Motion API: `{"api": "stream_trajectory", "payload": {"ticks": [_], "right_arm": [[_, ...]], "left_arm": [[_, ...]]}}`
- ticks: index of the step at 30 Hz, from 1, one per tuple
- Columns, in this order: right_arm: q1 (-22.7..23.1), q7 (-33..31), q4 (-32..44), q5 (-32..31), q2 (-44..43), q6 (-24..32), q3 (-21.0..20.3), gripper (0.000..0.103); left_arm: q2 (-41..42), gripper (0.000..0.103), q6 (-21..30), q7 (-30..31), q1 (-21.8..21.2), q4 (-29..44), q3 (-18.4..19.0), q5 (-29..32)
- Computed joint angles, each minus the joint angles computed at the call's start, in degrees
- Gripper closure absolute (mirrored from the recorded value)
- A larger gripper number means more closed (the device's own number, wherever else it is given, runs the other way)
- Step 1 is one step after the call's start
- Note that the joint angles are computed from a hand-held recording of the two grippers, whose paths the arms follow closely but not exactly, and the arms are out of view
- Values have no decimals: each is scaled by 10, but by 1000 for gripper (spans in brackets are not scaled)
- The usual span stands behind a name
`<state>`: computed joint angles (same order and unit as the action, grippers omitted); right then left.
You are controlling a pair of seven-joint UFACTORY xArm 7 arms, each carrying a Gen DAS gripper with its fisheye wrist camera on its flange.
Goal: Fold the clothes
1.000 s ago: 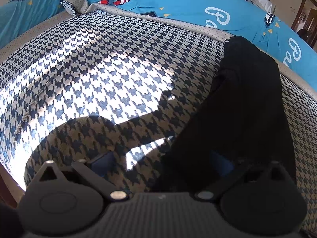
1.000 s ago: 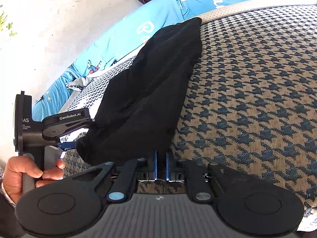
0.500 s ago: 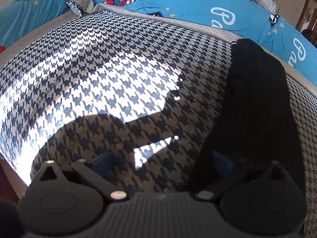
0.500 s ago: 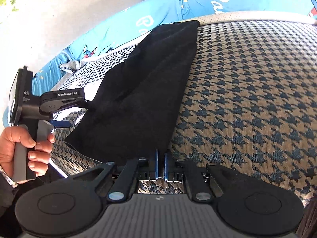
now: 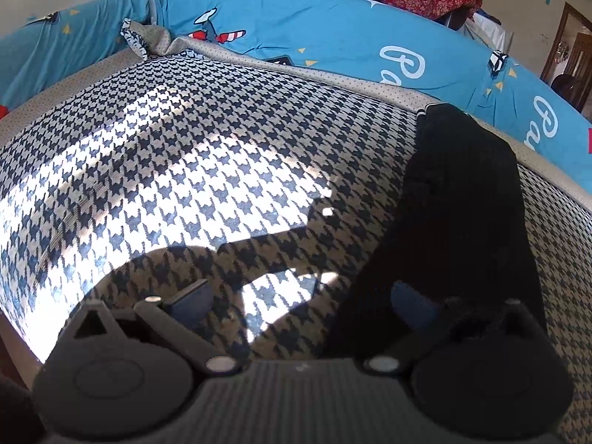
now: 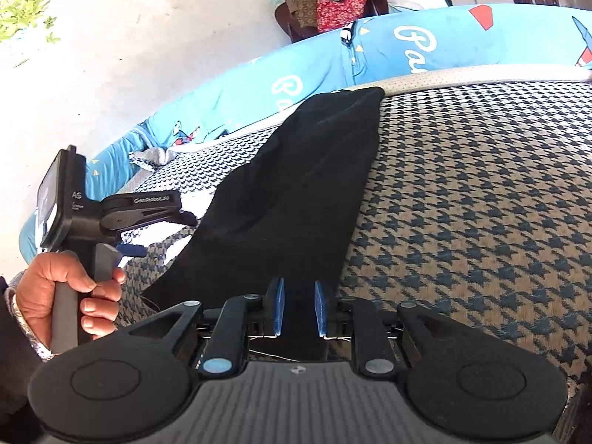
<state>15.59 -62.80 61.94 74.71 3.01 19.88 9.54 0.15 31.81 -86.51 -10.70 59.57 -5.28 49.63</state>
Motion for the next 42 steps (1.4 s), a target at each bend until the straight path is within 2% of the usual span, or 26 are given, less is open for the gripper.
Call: {"api": "stream_trajectory", "payload": {"ticks": [5, 11, 14, 17, 18, 21, 25, 30, 32, 36, 39, 42], "right_arm": [[4, -32, 5, 6, 7, 26, 6, 80], [3, -27, 12, -4, 24, 29, 10, 77], [0, -20, 13, -11, 28, 35, 10, 76], [-4, -7, 13, -17, 32, 44, 11, 76], [-6, -4, 11, -16, 31, 46, 11, 76], [-10, 1, 11, -15, 31, 60, 10, 72], [-14, -2, 11, -11, 30, 72, 9, 65], [-15, 1, 12, -8, 32, 80, 8, 63], [-15, 1, 13, -7, 33, 82, 8, 62], [-16, -2, 17, -7, 36, 87, 8, 57], [-17, -5, 18, -5, 37, 90, 9, 54], [-17, -9, 19, -5, 37, 90, 10, 50]], "left_arm": [[40, 0, 3, -4, -12, 45, 5, 21], [85, 0, -1, -11, -29, 98, 29, 27], [109, 0, 27, -15, -40, 122, 41, 26], [122, 0, 46, -20, -41, 129, 52, -2], [122, 0, 45, -28, -42, 127, 57, 2], [131, 0, 86, -33, -55, 142, 62, 22], [120, 0, 98, -94, -53, 130, 68, 33], [147, 0, 175, -43, -61, 169, 59, 18], [141, 0, 169, -53, -62, 164, 61, 20], [106, 0, 122, -137, -56, 126, 64, 56], [101, 0, 92, -134, -47, 121, 55, 64], [107, 0, 72, -105, -46, 125, 48, 66]]}}
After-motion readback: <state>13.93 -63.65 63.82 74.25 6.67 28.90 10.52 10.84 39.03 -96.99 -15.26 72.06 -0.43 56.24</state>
